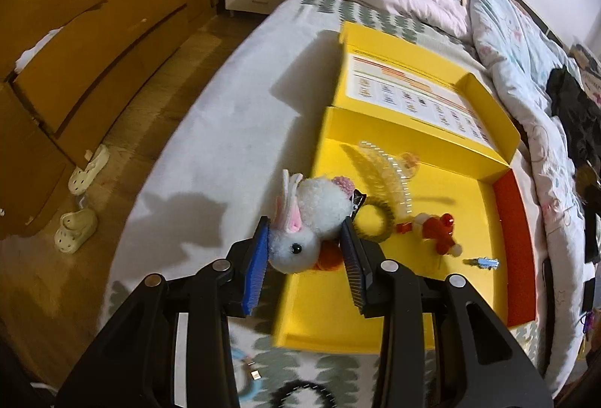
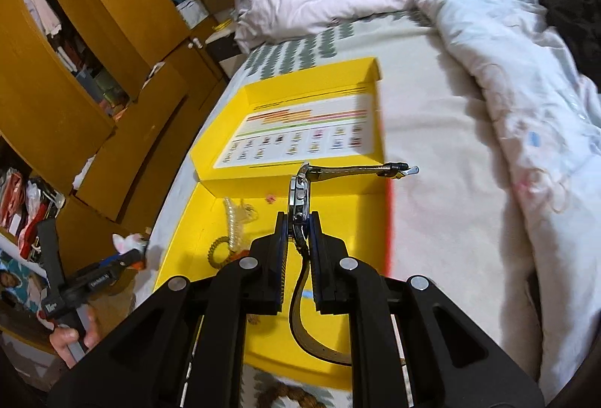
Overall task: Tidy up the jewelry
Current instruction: 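Lift the bunny plush and wristwatch out of the tray over the bed, then open both grippers to release the bunny and watch on the bedspread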
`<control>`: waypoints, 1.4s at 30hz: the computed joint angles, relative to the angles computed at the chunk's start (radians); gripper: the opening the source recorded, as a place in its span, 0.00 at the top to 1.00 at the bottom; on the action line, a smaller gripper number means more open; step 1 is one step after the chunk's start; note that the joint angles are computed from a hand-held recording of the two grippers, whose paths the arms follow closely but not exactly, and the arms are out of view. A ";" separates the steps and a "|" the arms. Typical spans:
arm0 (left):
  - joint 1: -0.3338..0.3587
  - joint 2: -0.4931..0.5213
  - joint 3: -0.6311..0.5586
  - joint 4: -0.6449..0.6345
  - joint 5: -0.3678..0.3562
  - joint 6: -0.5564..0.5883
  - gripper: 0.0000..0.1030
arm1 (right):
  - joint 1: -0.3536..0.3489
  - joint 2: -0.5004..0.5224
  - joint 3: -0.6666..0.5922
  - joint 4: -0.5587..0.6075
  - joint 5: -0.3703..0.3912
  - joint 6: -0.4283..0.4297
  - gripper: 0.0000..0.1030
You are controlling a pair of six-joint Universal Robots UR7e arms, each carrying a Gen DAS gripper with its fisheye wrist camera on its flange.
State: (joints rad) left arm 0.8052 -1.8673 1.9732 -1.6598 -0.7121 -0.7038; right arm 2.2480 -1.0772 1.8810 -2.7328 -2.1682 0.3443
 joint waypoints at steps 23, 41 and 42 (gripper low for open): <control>0.155 -0.079 0.030 0.188 0.008 -0.044 0.63 | -0.130 -0.216 0.318 0.157 -0.086 0.244 0.88; 0.156 -0.047 0.042 0.207 0.037 -0.039 0.60 | -0.174 -0.168 0.299 0.188 -0.081 0.236 0.87; 0.155 -0.046 0.042 0.209 0.037 -0.038 0.58 | -0.172 -0.167 0.296 0.192 -0.085 0.237 0.87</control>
State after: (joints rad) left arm 0.9601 -1.9135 2.0148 -1.4511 -0.6755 -0.7419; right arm 2.0760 -1.2442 2.1774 -2.5405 -2.2531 0.5813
